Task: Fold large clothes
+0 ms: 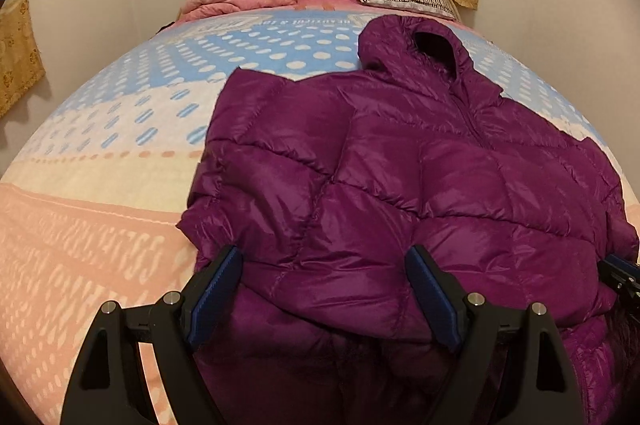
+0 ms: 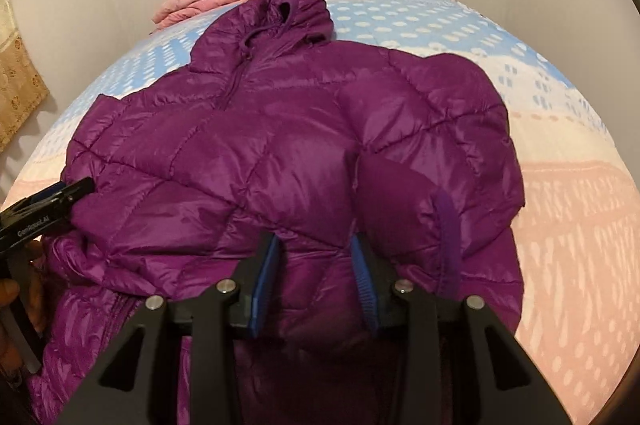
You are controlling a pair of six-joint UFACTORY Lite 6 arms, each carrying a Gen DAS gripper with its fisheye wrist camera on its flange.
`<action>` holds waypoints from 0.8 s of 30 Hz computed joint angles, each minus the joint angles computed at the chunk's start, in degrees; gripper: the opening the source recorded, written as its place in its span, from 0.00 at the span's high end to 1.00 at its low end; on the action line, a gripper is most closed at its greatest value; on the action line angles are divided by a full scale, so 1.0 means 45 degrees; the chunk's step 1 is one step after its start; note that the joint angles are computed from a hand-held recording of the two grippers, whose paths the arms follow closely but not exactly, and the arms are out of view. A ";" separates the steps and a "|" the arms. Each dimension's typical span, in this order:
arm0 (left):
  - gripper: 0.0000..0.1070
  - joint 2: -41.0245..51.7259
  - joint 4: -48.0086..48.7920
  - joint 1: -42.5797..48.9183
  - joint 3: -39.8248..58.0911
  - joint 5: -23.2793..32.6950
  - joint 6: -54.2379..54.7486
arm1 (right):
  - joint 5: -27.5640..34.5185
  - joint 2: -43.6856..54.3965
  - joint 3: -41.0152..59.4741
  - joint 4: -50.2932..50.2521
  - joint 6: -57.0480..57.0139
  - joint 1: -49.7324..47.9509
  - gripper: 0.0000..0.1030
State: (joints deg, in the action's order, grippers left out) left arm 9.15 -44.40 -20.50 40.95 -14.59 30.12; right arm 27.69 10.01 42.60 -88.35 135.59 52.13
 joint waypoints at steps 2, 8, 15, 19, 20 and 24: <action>0.21 0.0256 0.1073 0.0180 0.0101 0.0171 -0.1132 | 0.0165 0.0145 0.0064 -0.0047 0.0074 0.0094 0.61; 0.17 0.0463 0.0014 -0.0058 0.0097 -0.0220 -0.0336 | 0.0345 0.0449 0.0220 -0.0184 0.0205 0.0157 0.61; 0.16 0.0555 -0.0520 -0.0140 0.0088 -0.0404 0.0173 | 0.0321 0.0444 0.0148 -0.0351 0.0448 0.0164 0.61; 0.15 0.0592 -0.0309 -0.0054 0.0099 -0.0316 -0.0018 | 0.0349 0.0449 0.0162 -0.0270 0.0374 0.0191 0.61; 0.14 0.0610 -0.0313 -0.0034 0.0113 -0.0288 -0.0005 | 0.0344 0.0446 0.0156 -0.0273 0.0366 0.0182 0.61; 0.13 0.0749 -0.0478 0.0023 0.0254 -0.0162 0.0169 | 0.0327 0.0480 0.0146 -0.0462 0.0576 0.0165 0.61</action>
State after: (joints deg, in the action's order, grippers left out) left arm 12.52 -46.55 -20.39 42.09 -15.32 30.88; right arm 29.16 12.16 43.26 -90.43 138.18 52.88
